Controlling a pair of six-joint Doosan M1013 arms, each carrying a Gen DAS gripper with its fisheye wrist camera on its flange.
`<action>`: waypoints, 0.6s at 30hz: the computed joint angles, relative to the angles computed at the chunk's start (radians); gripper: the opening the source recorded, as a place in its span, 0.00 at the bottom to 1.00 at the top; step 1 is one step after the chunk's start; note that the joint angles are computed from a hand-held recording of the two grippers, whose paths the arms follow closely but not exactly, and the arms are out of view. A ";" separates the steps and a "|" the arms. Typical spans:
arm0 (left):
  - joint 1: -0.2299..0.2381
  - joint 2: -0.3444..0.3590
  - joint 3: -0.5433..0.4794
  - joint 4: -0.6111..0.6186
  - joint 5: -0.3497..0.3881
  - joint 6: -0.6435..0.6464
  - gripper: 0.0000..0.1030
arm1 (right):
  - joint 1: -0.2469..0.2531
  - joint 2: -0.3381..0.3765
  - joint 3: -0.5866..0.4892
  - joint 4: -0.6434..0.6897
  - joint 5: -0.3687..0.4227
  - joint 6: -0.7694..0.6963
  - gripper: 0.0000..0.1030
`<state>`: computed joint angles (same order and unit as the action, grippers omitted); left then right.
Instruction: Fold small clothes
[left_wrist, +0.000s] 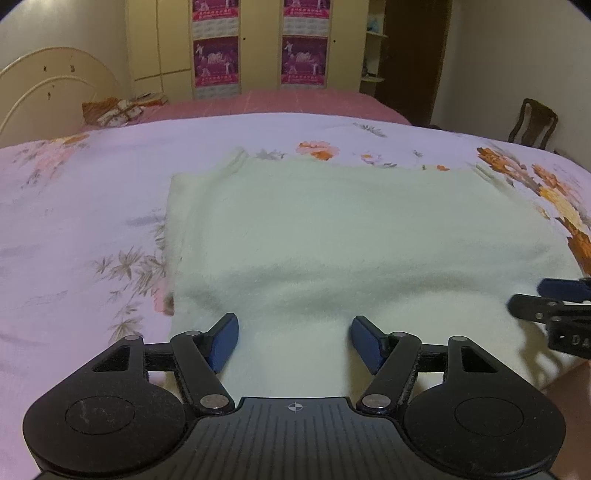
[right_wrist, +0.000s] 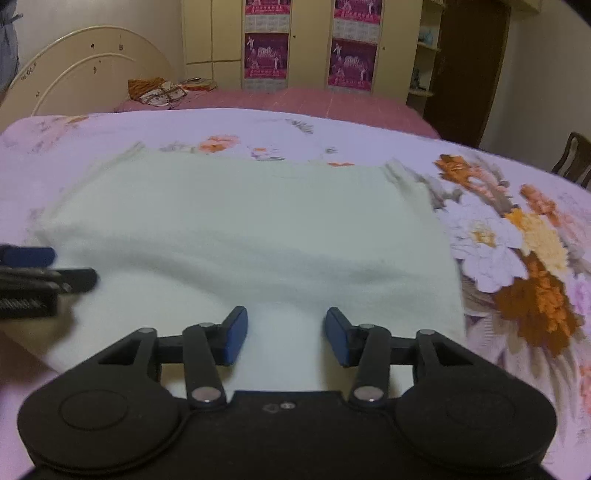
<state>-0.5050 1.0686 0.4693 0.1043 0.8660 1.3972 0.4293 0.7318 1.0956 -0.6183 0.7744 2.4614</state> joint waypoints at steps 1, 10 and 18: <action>0.000 -0.001 0.001 0.001 0.004 -0.002 0.66 | -0.002 -0.004 0.003 0.005 0.004 0.008 0.46; -0.003 -0.043 0.078 0.026 -0.014 -0.025 0.66 | 0.007 -0.031 0.051 -0.034 0.036 0.067 0.49; -0.008 -0.105 0.185 0.041 -0.054 -0.059 0.66 | 0.016 -0.045 0.050 -0.003 0.023 0.082 0.48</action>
